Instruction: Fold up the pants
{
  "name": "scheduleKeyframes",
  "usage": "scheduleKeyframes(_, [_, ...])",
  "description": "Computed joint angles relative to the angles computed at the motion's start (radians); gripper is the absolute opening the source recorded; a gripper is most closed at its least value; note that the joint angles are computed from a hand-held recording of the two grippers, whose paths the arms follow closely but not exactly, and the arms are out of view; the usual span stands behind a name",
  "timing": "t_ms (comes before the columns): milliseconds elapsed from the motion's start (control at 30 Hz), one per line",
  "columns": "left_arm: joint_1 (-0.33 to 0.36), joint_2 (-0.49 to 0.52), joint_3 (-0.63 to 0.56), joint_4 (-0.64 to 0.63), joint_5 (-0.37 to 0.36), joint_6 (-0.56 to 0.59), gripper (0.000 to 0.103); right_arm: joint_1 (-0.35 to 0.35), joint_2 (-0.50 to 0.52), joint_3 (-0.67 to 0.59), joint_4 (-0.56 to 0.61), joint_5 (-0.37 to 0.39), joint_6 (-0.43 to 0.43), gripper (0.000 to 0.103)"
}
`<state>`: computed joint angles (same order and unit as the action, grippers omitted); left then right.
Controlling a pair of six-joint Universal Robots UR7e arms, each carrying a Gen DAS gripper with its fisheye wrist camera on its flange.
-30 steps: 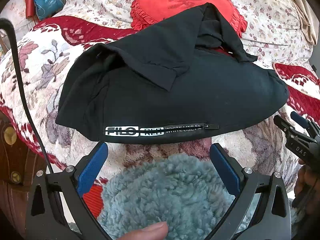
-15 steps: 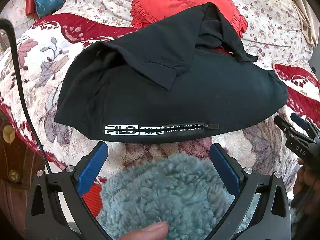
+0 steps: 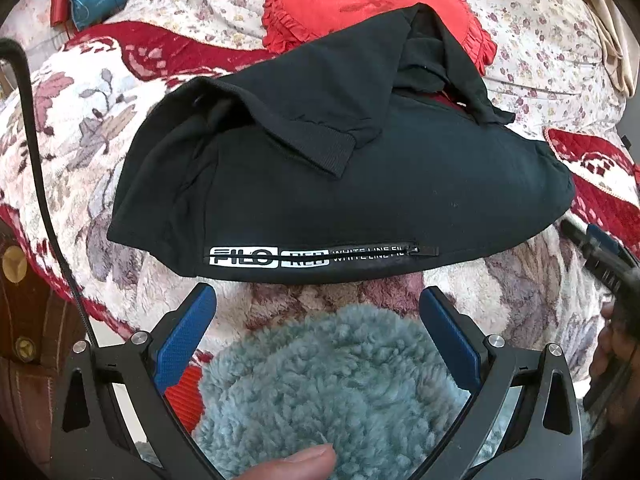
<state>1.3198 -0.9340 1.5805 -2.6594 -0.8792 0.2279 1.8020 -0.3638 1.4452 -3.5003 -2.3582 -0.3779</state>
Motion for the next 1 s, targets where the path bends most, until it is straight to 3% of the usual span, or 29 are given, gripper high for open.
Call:
scheduleKeyframes(67, [0.007,-0.016,-0.009,0.022,-0.03,-0.022,0.102,-0.014,-0.032,0.032,-0.038,0.024,0.062,0.08])
scheduleKeyframes(233, [0.013,-0.036,0.014,-0.204,-0.033,0.098,0.102,-0.069,-0.157,0.175,-0.191,0.11,0.268,0.08])
scheduleKeyframes(267, [0.022,-0.032,0.024,-0.297,-0.061,0.159,0.102,-0.087,-0.19,0.214,-0.209,0.162,0.323,0.08])
scheduleKeyframes(333, [0.061,-0.04,0.003,-0.356,-0.198,0.217,0.102,-0.118,-0.236,0.271,-0.23,0.262,0.423,0.08])
scheduleKeyframes(400, [0.095,-0.049,-0.037,-0.247,-0.278,0.163,0.102,-0.169,-0.273,0.321,-0.255,0.406,0.559,0.077])
scheduleKeyframes(467, [0.119,-0.044,-0.106,-0.047,-0.267,0.07,0.102,-0.223,-0.292,0.347,-0.257,0.558,0.682,0.072])
scheduleKeyframes(533, [0.14,-0.06,-0.125,0.018,-0.29,0.027,0.102,-0.275,-0.291,0.342,-0.233,0.737,0.767,0.068])
scheduleKeyframes(600, [0.144,-0.062,-0.12,0.036,-0.226,-0.004,0.102,-0.287,-0.279,0.302,-0.182,0.804,0.77,0.067])
scheduleKeyframes(700, [0.167,-0.069,-0.129,0.08,-0.236,-0.054,0.102,-0.267,-0.267,0.241,-0.099,0.717,0.718,0.067])
scheduleKeyframes(767, [0.186,-0.083,-0.129,0.11,-0.295,-0.102,0.102,-0.265,-0.248,0.187,-0.027,0.671,0.724,0.065])
scheduleKeyframes(867, [0.23,-0.095,-0.163,0.187,-0.451,-0.158,0.102,-0.28,-0.224,0.14,-0.004,0.694,0.722,0.065])
scheduleKeyframes(1000, [0.277,-0.085,-0.221,0.253,-0.631,-0.192,0.102,-0.295,-0.197,0.095,-0.009,0.751,0.656,0.064])
